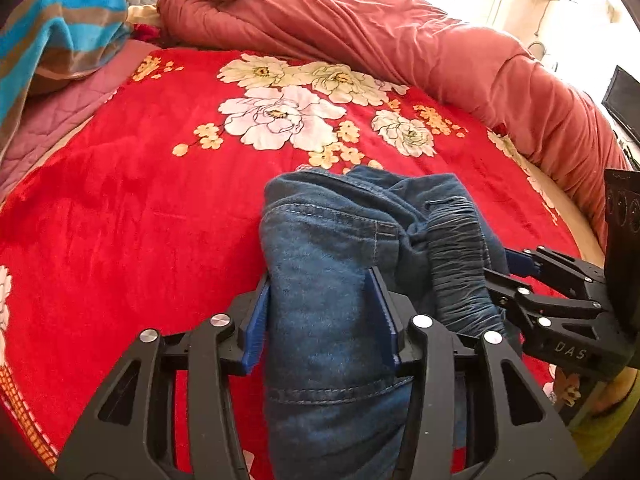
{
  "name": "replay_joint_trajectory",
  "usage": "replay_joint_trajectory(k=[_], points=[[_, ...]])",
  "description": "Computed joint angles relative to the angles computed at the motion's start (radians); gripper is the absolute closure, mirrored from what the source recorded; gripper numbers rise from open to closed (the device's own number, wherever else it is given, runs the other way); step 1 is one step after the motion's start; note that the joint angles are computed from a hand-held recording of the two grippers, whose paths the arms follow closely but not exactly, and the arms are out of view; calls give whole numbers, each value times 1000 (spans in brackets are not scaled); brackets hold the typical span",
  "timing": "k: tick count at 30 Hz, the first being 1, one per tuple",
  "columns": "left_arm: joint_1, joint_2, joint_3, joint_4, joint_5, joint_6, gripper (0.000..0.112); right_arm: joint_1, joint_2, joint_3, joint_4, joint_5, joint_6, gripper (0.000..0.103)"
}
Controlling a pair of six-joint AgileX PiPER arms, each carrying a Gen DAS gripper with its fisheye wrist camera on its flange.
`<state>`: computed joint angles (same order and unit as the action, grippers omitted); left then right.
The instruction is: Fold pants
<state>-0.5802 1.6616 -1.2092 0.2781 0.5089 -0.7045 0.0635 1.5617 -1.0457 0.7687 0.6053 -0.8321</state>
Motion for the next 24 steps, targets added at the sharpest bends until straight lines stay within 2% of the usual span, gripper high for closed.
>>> replay_joint_trajectory(k=[2,5,11,12,14,18,20,21,22,24], points=[[-3,-3,12,10,-1,-11,68,8,-7,12,-46,-22,51,46],[-2,2,22,7,-8,-11,63,28,-3,24,-155,-56,165,36],[0,9,53,2,-33,-16,60,16,25,25,-161,-46,215,35],[-1,2,61,5,-39,-21,59,19,19,27,-176,-51,229,33],[-5,-8,66,17,-38,-32,54,29,-4,37,-221,-72,268,23],[-14,-47,93,33,-44,-55,51,22,-76,77,-240,-92,291,21],[-22,-68,104,49,-43,-76,43,6,-122,107,-206,-98,260,12],[-31,-83,112,74,-39,-104,40,0,-148,121,-195,-97,249,12],[-43,-100,119,109,-28,-142,31,-7,-185,141,-189,-97,238,11],[-68,-138,137,173,-11,-212,25,-17,-242,173,-187,-101,230,7]])
